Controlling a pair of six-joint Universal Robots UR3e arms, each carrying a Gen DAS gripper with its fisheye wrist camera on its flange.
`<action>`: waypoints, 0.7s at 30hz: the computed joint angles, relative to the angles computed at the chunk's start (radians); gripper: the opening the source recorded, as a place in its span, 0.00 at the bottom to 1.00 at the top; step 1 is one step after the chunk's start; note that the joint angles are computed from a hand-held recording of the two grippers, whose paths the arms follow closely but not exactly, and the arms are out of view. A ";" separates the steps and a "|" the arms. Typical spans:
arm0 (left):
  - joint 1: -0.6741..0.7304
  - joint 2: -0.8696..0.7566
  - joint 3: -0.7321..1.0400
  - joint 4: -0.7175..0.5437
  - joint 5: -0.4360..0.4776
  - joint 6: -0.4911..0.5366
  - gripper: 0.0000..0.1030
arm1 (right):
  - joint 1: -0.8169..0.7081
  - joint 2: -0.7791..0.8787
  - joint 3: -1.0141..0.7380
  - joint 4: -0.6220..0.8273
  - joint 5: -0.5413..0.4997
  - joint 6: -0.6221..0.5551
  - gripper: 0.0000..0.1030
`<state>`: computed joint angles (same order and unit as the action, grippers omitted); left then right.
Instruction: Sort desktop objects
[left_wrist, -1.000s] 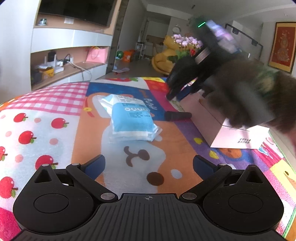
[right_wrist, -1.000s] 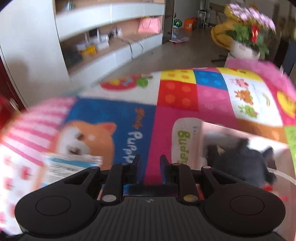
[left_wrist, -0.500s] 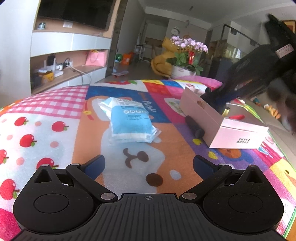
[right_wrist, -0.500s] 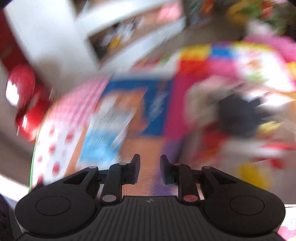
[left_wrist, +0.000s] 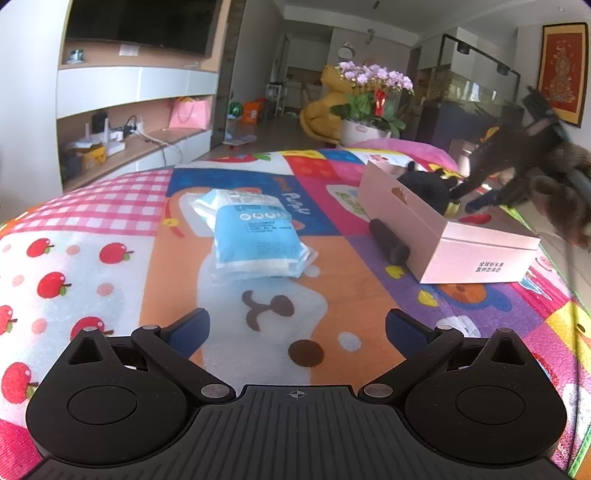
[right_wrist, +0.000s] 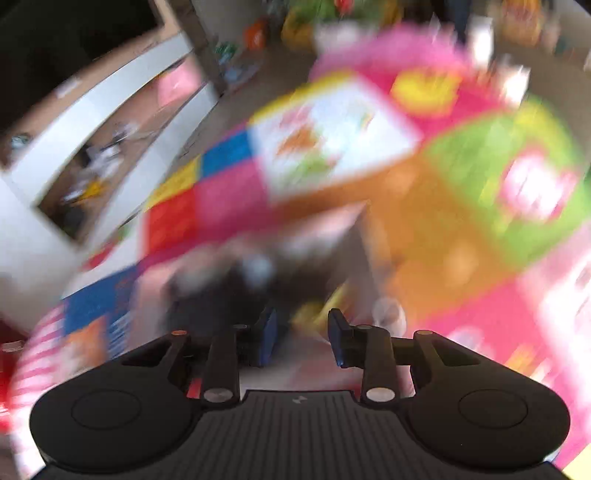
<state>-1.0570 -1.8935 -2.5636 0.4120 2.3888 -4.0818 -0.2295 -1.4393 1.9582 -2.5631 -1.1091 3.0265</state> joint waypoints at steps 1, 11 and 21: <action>0.002 -0.002 -0.005 0.012 -0.004 0.001 1.00 | -0.036 -0.055 0.033 0.083 0.066 -0.041 0.31; -0.018 -0.014 -0.007 0.025 0.027 -0.032 1.00 | -0.011 -0.406 0.091 0.161 0.220 -0.145 0.34; -0.015 0.002 0.010 -0.034 0.025 -0.035 1.00 | 0.461 -0.042 -0.113 0.038 -0.197 -0.165 0.09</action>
<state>-1.0723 -1.8914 -2.5539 0.3778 2.4133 -4.1170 0.2313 -1.4817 1.8452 -2.5255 -1.3062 2.8615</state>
